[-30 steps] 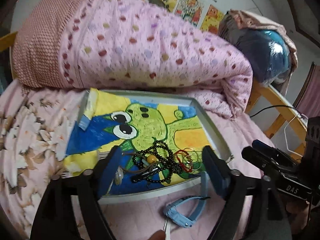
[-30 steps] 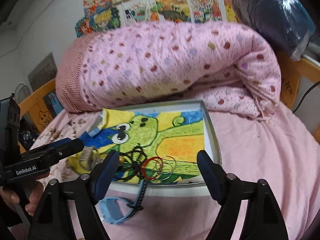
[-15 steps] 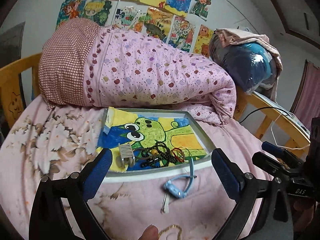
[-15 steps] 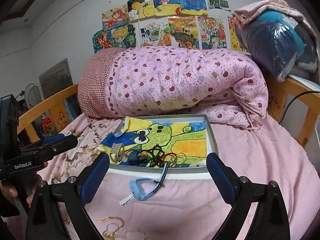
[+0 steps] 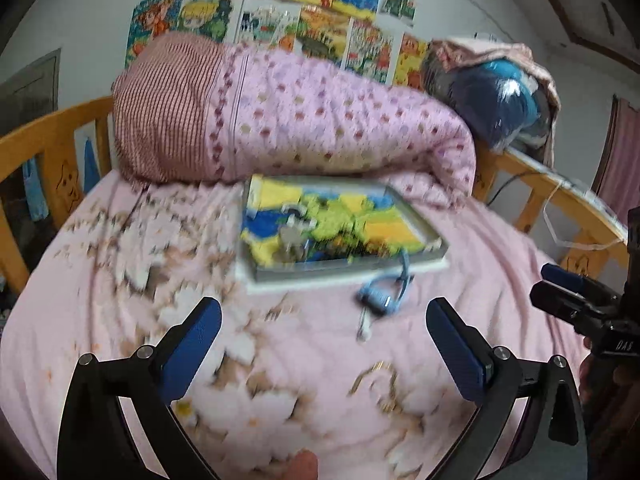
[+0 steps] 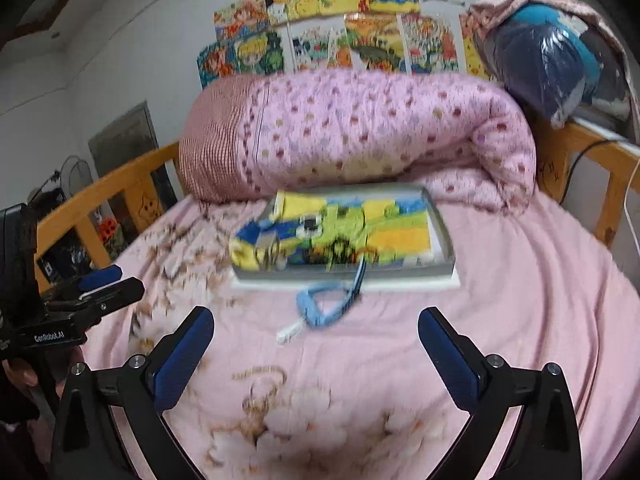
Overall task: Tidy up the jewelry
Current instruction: 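Withdraw both tools from the tray toward the gold chain with rings, then grasp the silver rings with the left tool while the right tool grasps the gold chain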
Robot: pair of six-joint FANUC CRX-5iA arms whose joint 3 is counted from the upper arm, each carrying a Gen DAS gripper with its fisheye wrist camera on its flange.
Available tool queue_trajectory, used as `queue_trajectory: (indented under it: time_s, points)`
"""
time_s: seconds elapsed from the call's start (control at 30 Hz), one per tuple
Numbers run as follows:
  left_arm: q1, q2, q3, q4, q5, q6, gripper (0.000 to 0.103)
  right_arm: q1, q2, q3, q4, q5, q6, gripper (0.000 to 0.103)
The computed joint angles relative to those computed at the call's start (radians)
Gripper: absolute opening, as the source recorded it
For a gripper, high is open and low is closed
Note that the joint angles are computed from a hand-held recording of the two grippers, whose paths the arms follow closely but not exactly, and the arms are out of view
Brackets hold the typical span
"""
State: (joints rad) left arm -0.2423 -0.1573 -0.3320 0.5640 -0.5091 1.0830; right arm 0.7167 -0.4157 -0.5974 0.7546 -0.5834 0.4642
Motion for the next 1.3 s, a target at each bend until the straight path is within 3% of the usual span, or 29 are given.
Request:
queue_trajectory:
  time_s: [0.2,0.5,0.73,1.03,1.3]
  points:
    - [0.037,-0.002,-0.027,-0.077,-0.097,0.058,0.1,0.054,0.029,0.001,-0.152,-0.059,0.105,0.103]
    - [0.058,0.006,-0.048,-0.163,-0.162,0.131,0.1,0.103,0.095,0.021,-0.3,-0.103,0.26,0.103]
    - [0.053,-0.002,-0.077,-0.129,-0.162,0.073,0.1,0.082,0.103,0.027,-0.322,-0.107,0.265,0.103]
    - [0.022,0.007,-0.104,-0.046,-0.139,-0.042,0.1,-0.034,0.133,0.1,-0.483,-0.084,0.393,0.103]
    - [-0.015,0.041,-0.111,0.099,-0.138,-0.179,0.099,-0.165,0.235,0.265,-0.777,-0.104,0.75,0.07]
